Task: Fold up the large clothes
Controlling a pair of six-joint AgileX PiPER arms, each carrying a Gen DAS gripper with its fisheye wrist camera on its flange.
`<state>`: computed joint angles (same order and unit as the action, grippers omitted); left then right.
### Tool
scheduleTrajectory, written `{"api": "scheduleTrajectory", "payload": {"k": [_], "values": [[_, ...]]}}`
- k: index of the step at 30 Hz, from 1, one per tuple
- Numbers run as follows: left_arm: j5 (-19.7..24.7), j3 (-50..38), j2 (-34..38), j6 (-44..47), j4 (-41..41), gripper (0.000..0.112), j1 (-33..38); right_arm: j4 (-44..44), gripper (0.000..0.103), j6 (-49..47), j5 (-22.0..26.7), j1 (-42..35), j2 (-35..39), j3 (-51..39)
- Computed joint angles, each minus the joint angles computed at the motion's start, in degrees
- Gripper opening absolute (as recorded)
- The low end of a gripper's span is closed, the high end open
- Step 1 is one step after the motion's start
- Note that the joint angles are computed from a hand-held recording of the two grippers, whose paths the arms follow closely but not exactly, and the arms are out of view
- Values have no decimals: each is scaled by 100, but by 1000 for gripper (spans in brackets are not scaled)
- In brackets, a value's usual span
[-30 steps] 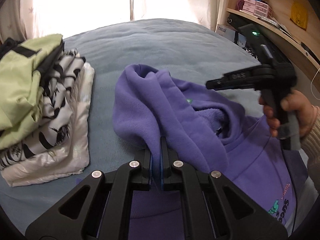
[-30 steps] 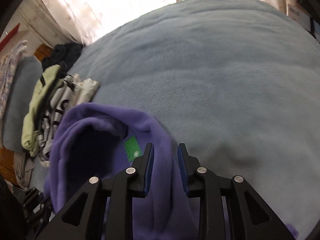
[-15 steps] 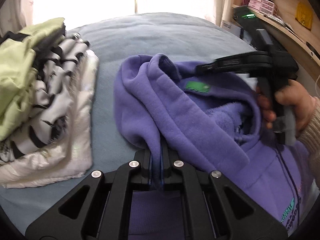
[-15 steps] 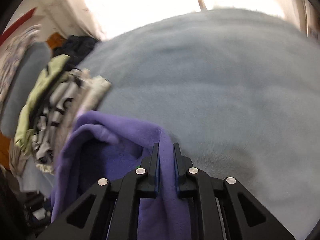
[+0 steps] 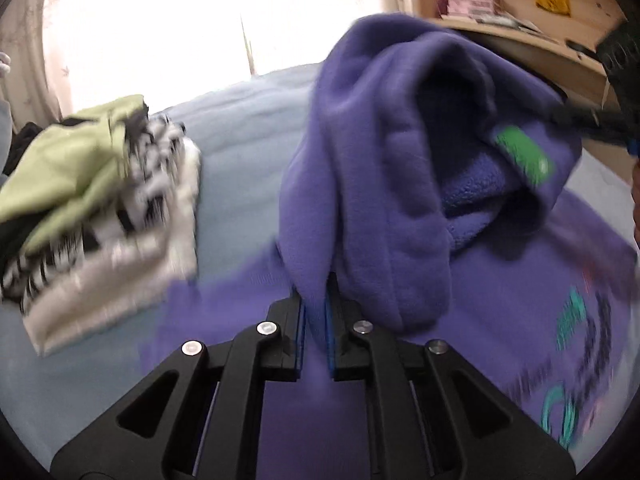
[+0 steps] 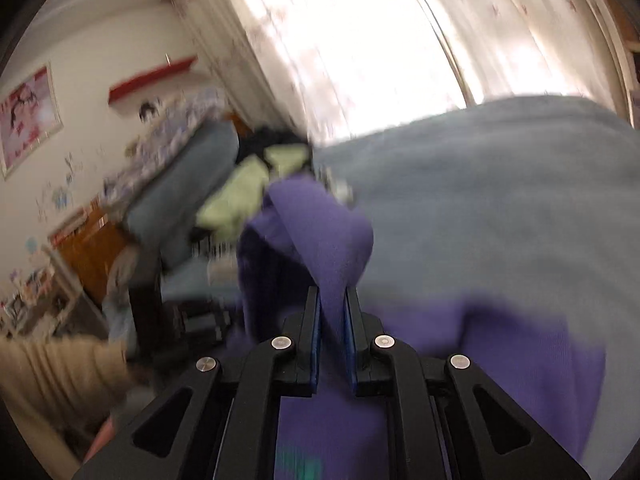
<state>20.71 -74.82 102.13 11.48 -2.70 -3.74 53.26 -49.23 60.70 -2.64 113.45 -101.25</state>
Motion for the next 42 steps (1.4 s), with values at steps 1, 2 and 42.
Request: {"api": "scheduleTrajectory", "payload": {"k": [1,2,42], "values": [[-122,332,-193,-152,120,7,-32,-218,10,-117,-106,-53,-266,573],[-191,637,-393,-246,164,7,-47,-259,10,-277,-330,-94,-511,1146],[2624,1343,-226,3515,-7318,35,1234,659,28,1354,-673,520,-591,2163]]}}
